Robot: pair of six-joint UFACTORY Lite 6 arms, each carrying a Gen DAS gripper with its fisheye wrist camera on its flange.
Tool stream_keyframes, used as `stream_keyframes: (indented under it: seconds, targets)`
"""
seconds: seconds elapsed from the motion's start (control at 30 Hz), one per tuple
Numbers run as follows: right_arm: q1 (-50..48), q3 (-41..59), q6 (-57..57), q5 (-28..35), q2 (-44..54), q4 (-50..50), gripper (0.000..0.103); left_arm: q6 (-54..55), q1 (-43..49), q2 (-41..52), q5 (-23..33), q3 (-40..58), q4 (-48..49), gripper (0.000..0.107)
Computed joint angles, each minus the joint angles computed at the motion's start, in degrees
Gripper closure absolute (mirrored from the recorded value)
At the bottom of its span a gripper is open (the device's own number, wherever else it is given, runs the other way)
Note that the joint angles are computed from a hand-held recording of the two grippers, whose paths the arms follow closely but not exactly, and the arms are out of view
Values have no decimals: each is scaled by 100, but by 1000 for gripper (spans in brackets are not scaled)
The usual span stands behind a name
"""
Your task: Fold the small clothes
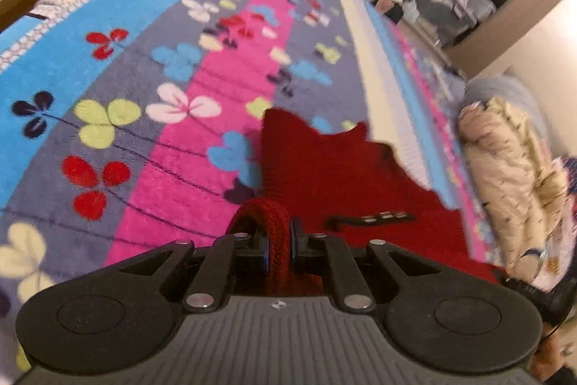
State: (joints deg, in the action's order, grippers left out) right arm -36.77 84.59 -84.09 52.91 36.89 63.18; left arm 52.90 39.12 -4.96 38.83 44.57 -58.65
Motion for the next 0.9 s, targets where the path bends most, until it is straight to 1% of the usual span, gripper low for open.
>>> stream_keyframes:
  seconds: [0.03, 0.07, 0.13, 0.2, 0.27, 0.37, 0.4, 0.43, 0.47, 0.5, 0.53, 0.57, 0.6, 0.67, 0.77, 0.8, 0.83, 0.9]
  targets:
    - [33, -163, 39, -97, -54, 27, 89, -195, -86, 219, -146, 69, 155, 96]
    - [91, -286, -24, -156, -114, 197, 88, -184, -100, 352, -193, 101, 70, 96]
    - [252, -488, -268, -438, -218, 344, 88, 48, -230, 415, -364, 124, -43, 95]
    - [385, -456, -249, -642, -129, 350, 87, 109, -326, 566, -487, 194, -17, 92]
    - [422, -421, -235, -702, -84, 420, 85, 106, -249, 654, -381, 248, -56, 92]
    - [280, -441, -289, -537, -127, 400, 83, 162, -50, 709, -70, 328, -168, 91]
    - [245, -416, -314, -466, -133, 382, 80, 121, -24, 676, -13, 336, -147, 88]
    - [192, -409, -397, -387, -144, 384, 79, 117, 37, 622, 47, 321, -118, 83]
    - [132, -435, -515, -334, -170, 406, 75, 65, 59, 532, 48, 301, -76, 81]
    - [70, -425, -565, -290, -179, 407, 68, 105, 135, 501, 106, 296, -82, 81]
    - [0, -429, -605, -267, -194, 432, 63, 133, 239, 450, 159, 280, -77, 69]
    - [-81, -409, -619, -234, -190, 452, 57, 115, 338, 336, 108, 232, -38, 63]
    - [-161, -360, -593, -189, -170, 459, 55, 106, 431, 263, 72, 207, 9, 60]
    - [-338, -226, -518, -39, -109, 492, 55, 130, 726, 215, 171, 198, 22, 60]
    - [-555, -214, -549, -33, -155, 735, 55, 98, 1049, 186, 281, 213, 101, 60]
    - [-623, -172, -499, -35, -138, 788, 55, 58, 1094, 156, 273, 215, 193, 60]
    - [-688, -110, -419, -23, -104, 815, 55, -4, 1125, 134, 249, 226, 341, 57]
    - [-774, 5, -307, -10, -32, 806, 55, -289, 1057, 81, 10, 225, 910, 57]
